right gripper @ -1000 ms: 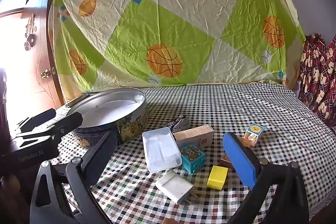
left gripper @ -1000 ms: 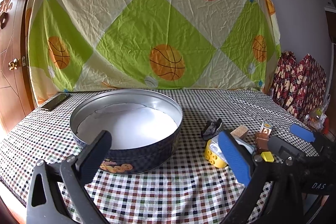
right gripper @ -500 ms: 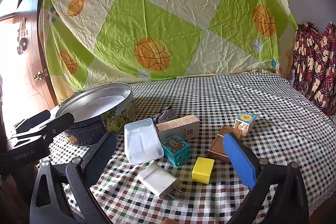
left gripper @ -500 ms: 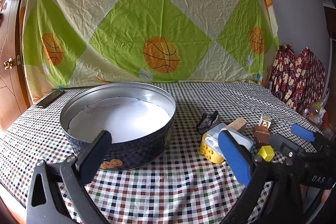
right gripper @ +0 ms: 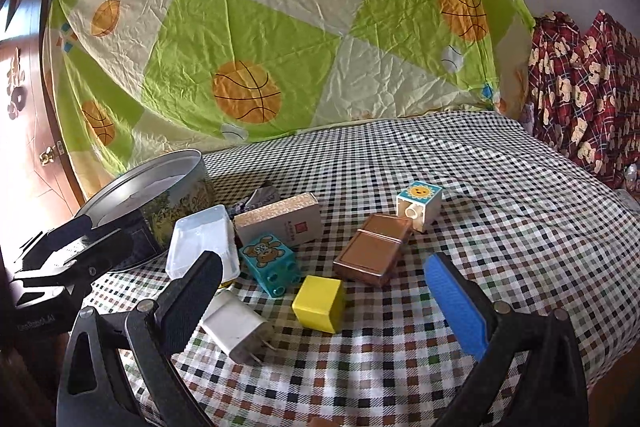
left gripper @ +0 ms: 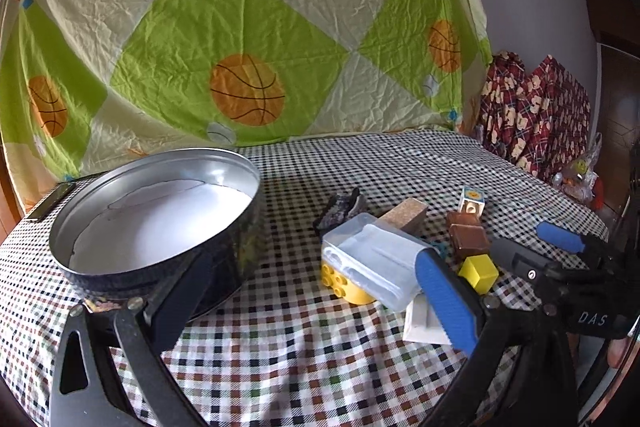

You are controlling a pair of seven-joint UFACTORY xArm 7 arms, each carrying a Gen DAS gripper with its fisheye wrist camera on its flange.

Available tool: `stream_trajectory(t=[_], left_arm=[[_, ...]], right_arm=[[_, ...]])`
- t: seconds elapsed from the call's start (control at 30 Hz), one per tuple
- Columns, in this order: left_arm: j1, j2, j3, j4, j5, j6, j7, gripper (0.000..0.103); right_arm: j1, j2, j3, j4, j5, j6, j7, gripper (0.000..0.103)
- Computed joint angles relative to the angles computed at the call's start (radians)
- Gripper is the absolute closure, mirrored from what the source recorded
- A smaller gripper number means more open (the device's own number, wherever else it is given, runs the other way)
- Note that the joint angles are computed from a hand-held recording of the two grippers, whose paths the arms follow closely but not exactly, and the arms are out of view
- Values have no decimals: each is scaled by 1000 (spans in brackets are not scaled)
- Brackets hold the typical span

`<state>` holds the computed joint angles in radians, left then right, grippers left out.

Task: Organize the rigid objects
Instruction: 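Move the left tool toward the white translucent plastic tray, then grasp the white tray with the left tool while the right tool grasps the yellow cube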

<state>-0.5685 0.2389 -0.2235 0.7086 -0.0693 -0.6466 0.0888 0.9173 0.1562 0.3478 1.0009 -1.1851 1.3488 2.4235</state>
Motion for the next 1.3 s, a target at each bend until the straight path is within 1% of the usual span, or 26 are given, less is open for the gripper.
stream_trajectory(t=[0.13, 0.17, 0.23, 0.33, 0.47, 0.5, 0.57, 0.6, 0.63, 0.7, 0.77, 0.8, 0.83, 0.9, 0.93, 1.0, 1.07, 1.13, 1.23, 1.3], left_arm=[[-22, 43, 0, 70, 23, 52, 47, 0], [-23, 53, -2, 86, 32, 65, 50, 0], [-5, 69, -17, 119, 85, 113, 29, 0], [-37, 83, -3, 155, 72, 160, 55, 0], [-10, 105, -26, 198, 136, 217, 29, 0], [-22, 113, -17, 208, 134, 226, 38, 0], [-74, 120, 23, 218, 95, 235, 78, 0], [-88, 121, 33, 225, 81, 252, 91, 0], [-85, 122, 30, 229, 81, 262, 92, 0], [-33, 128, -12, 235, 123, 277, 65, 1], [18, 134, -49, 243, 162, 296, 26, 12], [77, 143, -98, 247, 211, 302, -8, 12], [127, 150, -138, 247, 253, 297, -41, 13], [172, 156, -167, 241, 308, 283, -84, 13], [169, 153, -158, 235, 315, 267, -96, 13], [129, 143, -111, 218, 291, 223, -101, 13], [84, 132, -62, 193, 246, 164, -93, 13], [55, 123, -29, 170, 200, 110, -83, 13], [56, 120, -18, 151, 184, 62, -95, 13], [68, 121, -20, 148, 190, 47, -117, 13]], right_arm=[[-9, -19, 2, -27, 31, -14, 12, 1], [-9, -20, 3, -30, 31, -11, 19, 1], [-11, -25, 5, -41, 27, -12, 40, 1], [-14, -33, 9, -52, 28, -15, 62, 1], [-22, -38, 11, -74, 11, -23, 104, 1], [-24, -39, 12, -75, 14, -23, 104, 1], [-27, -40, 13, -78, 15, -26, 107, 1], [-28, -39, 13, -82, 11, -27, 113, 1], [-29, -38, 12, -86, 8, -30, 120, 1], [-32, -37, 11, -91, 1, -42, 131, 1], [-36, -32, 10, -89, 4, -48, 127, 1], [-36, -29, 8, -90, 1, -50, 131, 1], [-37, -27, 7, -89, 1, -53, 132, 1], [-37, -25, 6, -89, 1, -54, 129, 1], [-36, -22, 6, -84, 3, -50, 124, 1], [-33, -16, 5, -75, 7, -41, 107, 1], [-30, -8, 4, -65, 4, -35, 89, 1], [-29, 10, -1, -41, 26, -22, 48, 1], [-27, 25, -12, -24, 39, -27, 19, 1], [-27, 27, -18, -23, 38, -40, 9, 6]])
